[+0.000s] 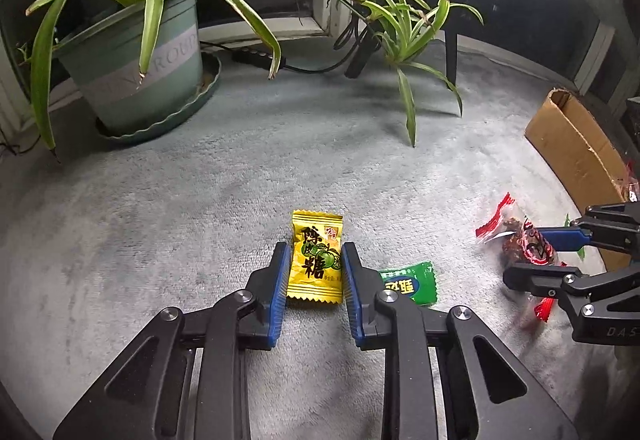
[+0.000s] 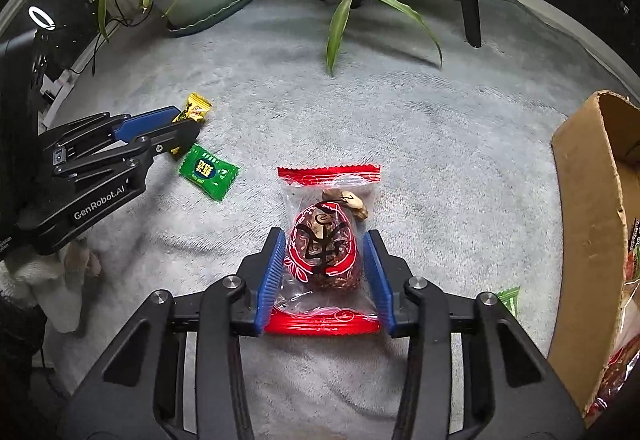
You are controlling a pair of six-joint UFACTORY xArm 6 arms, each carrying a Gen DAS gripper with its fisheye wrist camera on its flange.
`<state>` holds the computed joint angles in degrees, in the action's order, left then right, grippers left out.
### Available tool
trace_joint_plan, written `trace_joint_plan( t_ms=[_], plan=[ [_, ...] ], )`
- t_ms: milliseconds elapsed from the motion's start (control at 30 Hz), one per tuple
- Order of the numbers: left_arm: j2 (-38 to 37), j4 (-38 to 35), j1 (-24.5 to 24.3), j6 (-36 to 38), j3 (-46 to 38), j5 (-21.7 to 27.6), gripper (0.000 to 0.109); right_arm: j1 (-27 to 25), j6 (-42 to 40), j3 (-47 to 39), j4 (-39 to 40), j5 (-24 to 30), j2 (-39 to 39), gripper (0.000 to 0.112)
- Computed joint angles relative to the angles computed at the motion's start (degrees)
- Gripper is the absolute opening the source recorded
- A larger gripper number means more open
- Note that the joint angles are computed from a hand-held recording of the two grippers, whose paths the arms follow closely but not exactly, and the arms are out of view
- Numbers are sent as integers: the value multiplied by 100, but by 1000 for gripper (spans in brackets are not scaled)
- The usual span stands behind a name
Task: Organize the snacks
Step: 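Grasp the yellow candy with the left gripper while the right grasps the red-sealed nut bag, then carry both snacks over the box and lower them inside with both grippers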
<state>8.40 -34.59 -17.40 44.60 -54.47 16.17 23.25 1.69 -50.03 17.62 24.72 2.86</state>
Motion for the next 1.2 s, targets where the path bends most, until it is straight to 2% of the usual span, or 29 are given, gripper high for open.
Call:
trace_joint_plan(
  t_ms=[333, 600, 933, 1200],
  plan=[
    [-70, -391, 238, 173, -38, 259, 24, 7, -141, 219, 209, -87, -249, 39],
    [-336, -615, 314, 308, 66, 384, 24, -29, -140, 517, 250, -255, -817, 39],
    [-1356, -1359, -189, 1063, 493, 624, 24, -154, 318, 1218, -343, -398, -2069, 39],
    [-1821, -1646, -725, 1276, 612, 754, 24, -544, 577, 1805, -617, -233, -3147, 39]
  ],
)
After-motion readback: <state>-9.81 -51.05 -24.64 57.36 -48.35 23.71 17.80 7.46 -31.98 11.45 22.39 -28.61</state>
